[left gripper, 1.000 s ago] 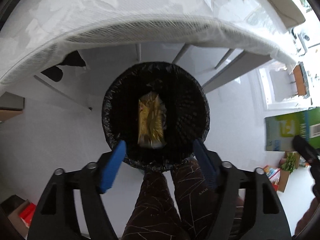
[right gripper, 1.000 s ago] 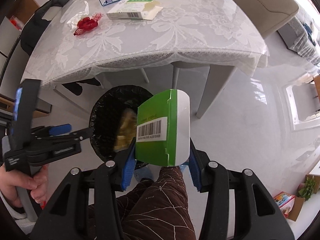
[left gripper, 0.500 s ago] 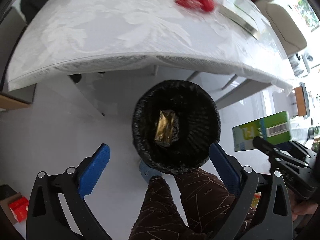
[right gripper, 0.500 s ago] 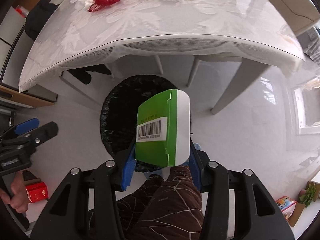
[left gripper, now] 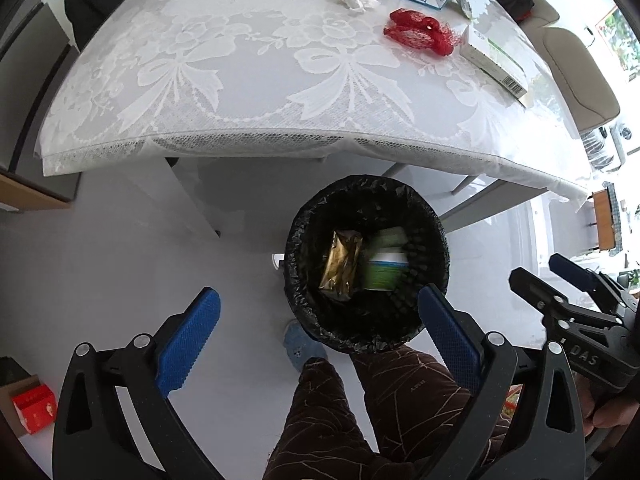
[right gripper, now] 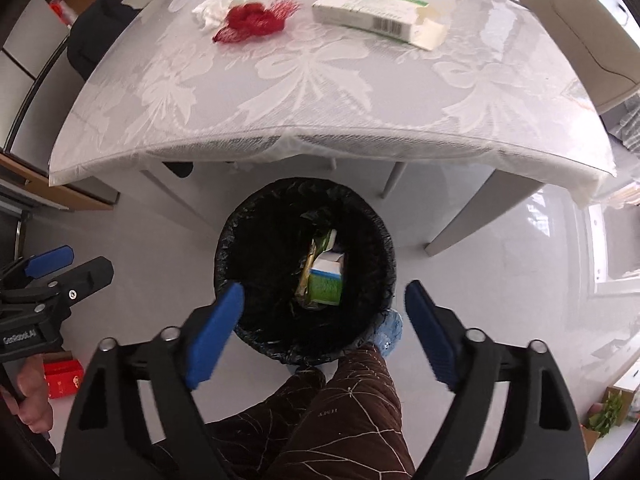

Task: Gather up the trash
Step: 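Open the right tool over the bin to drop the green box, then move both open tools back over the table toward the tissue and medicine box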

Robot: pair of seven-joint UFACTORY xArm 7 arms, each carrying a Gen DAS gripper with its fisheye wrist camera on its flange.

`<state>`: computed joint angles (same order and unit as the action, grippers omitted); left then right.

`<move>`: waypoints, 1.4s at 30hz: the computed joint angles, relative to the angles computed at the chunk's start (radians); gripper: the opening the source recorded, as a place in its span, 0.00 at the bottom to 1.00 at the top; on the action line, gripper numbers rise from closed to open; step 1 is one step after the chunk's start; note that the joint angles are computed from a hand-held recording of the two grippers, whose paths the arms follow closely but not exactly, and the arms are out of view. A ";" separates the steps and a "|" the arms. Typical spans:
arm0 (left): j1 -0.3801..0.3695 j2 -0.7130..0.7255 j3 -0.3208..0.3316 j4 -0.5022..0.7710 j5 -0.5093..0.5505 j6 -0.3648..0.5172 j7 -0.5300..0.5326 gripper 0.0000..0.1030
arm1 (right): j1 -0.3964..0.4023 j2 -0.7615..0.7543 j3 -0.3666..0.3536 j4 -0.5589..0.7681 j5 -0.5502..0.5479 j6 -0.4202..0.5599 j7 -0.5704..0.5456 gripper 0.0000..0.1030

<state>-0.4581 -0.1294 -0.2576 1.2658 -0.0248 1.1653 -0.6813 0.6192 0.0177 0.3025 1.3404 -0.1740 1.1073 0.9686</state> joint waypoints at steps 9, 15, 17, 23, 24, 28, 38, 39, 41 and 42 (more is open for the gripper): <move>-0.001 0.050 0.001 0.093 0.042 0.013 0.009 0.94 | -0.030 -0.054 -0.005 0.025 -0.065 0.069 -0.051 0.89; -0.005 0.124 0.010 0.214 0.080 0.046 -0.003 0.94 | -0.060 -0.047 -0.016 0.062 -0.096 0.052 -0.159 0.89; -0.007 0.162 0.018 0.264 0.098 0.057 -0.006 0.94 | -0.071 -0.036 -0.025 0.080 -0.098 0.042 -0.206 0.89; -0.025 0.258 0.041 0.401 0.145 0.102 -0.038 0.94 | -0.099 0.027 -0.055 0.155 -0.079 0.024 -0.333 0.89; -0.030 0.284 0.046 0.438 0.157 0.115 -0.038 0.94 | -0.104 0.042 -0.061 0.173 -0.076 0.024 -0.361 0.89; -0.047 0.378 0.072 0.562 0.178 0.154 -0.043 0.94 | -0.120 0.100 -0.084 0.248 -0.057 0.028 -0.453 0.89; -0.077 0.643 0.147 0.937 0.186 0.265 -0.010 0.94 | -0.125 0.303 -0.134 0.516 -0.019 0.107 -0.685 0.89; -0.081 0.674 0.155 0.982 0.184 0.280 -0.002 0.94 | -0.126 0.335 -0.139 0.557 -0.011 0.129 -0.715 0.89; -0.085 0.749 0.169 1.096 0.173 0.323 0.018 0.94 | -0.130 0.375 -0.147 0.612 0.017 0.158 -0.753 0.89; -0.083 0.800 0.176 1.174 0.159 0.352 0.027 0.93 | -0.131 0.396 -0.152 0.640 0.025 0.173 -0.771 0.89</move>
